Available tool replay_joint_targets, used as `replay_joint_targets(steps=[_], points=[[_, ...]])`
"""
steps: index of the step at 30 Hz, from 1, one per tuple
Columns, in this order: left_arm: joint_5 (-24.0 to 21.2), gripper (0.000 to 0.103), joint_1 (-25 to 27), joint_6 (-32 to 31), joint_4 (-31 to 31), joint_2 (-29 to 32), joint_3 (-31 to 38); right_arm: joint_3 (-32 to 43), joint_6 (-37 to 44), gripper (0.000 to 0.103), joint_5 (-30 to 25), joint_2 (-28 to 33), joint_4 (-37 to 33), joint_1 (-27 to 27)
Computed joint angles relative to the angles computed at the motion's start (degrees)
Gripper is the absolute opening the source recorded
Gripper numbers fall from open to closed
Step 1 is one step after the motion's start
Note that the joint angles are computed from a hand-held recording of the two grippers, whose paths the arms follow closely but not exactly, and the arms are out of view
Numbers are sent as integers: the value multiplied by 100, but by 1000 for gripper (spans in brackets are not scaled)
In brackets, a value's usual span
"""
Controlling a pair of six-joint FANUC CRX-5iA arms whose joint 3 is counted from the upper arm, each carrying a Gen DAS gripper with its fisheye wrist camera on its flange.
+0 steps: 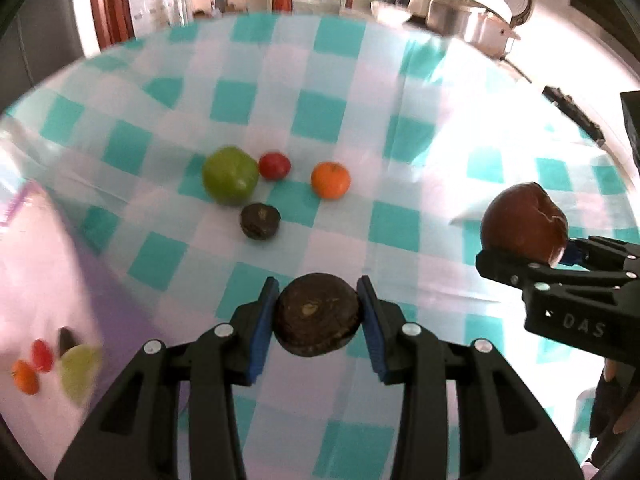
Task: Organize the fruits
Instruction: 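Carry the brown fruit and red apple into the box and release both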
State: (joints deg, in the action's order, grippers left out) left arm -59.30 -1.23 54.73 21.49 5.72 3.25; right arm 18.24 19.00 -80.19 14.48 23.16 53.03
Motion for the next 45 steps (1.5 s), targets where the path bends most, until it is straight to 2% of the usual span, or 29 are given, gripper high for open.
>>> replay_joint_targets(steps=[3, 8, 15, 23, 29, 35, 41, 45], points=[[-43, 41, 98, -34, 109, -349, -83, 42, -2, 61, -143, -178, 208, 250], [-165, 41, 322, -229, 402, -789, 168, 380, 188, 61, -505, -315, 619, 663], [-632, 41, 917, -313, 955, -1355, 245, 1041, 599, 61, -1069, -348, 1129, 1231], [-969, 41, 1374, -539, 1332, -1834, -35, 1406, 866, 61, -1437, -325, 1745, 1832], [-1268, 41, 1657, -900, 1680, -2137, -207, 1409, 961, 61, -1582, -411, 2089, 2196], [-1554, 41, 2060, -1339, 2091, -2356, -402, 1109, 734, 61, -1792, -606, 2444, 2645], [-1804, 41, 2610, -1584, 2347, -2492, -534, 805, 397, 61, -2084, -780, 2465, 2963], [-1983, 41, 2892, -1801, 2348, -2580, -644, 654, 139, 61, -2092, -833, 2346, 3046]])
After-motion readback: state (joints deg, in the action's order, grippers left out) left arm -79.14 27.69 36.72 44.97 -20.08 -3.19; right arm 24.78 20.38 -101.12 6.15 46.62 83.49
